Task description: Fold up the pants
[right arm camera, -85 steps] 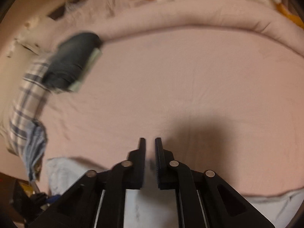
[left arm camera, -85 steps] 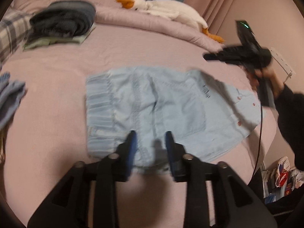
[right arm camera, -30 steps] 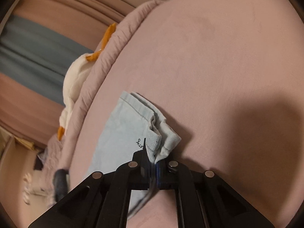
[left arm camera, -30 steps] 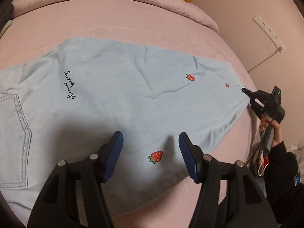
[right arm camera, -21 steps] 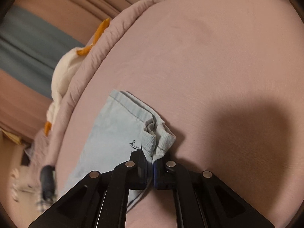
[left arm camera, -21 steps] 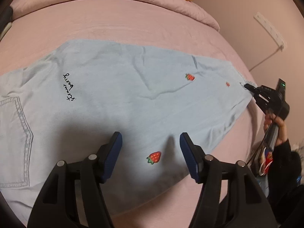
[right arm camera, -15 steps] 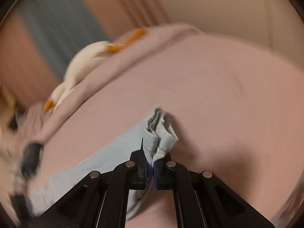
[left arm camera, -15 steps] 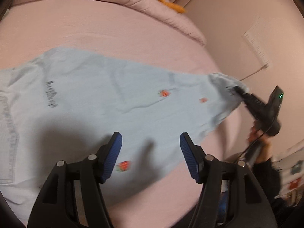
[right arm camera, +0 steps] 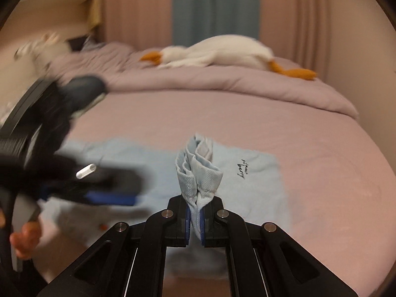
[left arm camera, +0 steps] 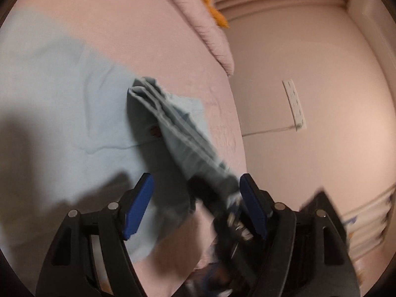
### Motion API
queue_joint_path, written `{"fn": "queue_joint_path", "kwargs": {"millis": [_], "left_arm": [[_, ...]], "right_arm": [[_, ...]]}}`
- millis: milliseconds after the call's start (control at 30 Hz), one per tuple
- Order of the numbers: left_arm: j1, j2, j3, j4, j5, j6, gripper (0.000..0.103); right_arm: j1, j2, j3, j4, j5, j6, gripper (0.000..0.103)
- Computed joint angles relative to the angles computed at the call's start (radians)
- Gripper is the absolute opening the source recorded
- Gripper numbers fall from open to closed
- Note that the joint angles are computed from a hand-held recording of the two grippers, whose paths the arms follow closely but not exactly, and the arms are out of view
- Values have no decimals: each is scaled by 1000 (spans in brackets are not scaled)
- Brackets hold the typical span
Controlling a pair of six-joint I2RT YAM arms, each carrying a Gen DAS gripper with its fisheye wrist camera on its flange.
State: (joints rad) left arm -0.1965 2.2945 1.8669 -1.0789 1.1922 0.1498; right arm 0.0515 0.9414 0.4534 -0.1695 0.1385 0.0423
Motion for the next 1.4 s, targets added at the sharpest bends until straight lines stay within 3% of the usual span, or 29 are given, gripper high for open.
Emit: {"fn": "queue_joint_path", "kwargs": {"millis": [100, 167, 267, 467, 600, 633, 700, 733, 833, 967, 1067, 1133, 1200, 1267, 1400], "left_arm": [[13, 13, -37, 66, 15, -86, 67], [21, -4, -59, 116, 3, -107, 38], [42, -46, -74, 146, -20, -81, 22], [90, -130, -147, 243, -91, -46, 20], [118, -131, -179, 271, -234, -28, 17], [128, -118, -175, 264, -286, -22, 17], [153, -105, -183, 262, -302, -16, 17], [163, -103, -184, 255, -296, -12, 20], [192, -115, -189, 252, -306, 11, 20], [204, -160, -206, 280, -306, 7, 27], [189, -191, -218, 274, -281, 35, 27], [155, -203, -218, 265, -265, 58, 27], [114, -215, -226, 253, -253, 80, 27], [68, -230, -249, 263, -258, 98, 27], [-21, -211, -277, 359, -395, 70, 25]], "right_arm": [[105, 34, -29, 27, 68, 20, 2], [164, 32, -40, 30, 112, 17, 2], [215, 51, -25, 19, 147, 13, 2], [333, 100, 5, 53, 206, 31, 2], [391, 192, 19, 93, 210, 52, 2], [399, 224, 23, 100, 206, 60, 5], [384, 317, 69, 51, 154, 79, 18], [374, 331, 74, 39, 125, 94, 29], [321, 245, 40, 21, -22, 119, 50], [175, 61, 28, -86, -246, 121, 50], [28, -89, 23, -156, -315, 118, 51], [-76, -101, 45, -190, -291, 113, 50], [-116, -64, 69, -222, -190, 115, 47], [-162, -23, 77, -214, -164, 96, 37], [-140, 12, 54, -199, -94, 99, 37]]}}
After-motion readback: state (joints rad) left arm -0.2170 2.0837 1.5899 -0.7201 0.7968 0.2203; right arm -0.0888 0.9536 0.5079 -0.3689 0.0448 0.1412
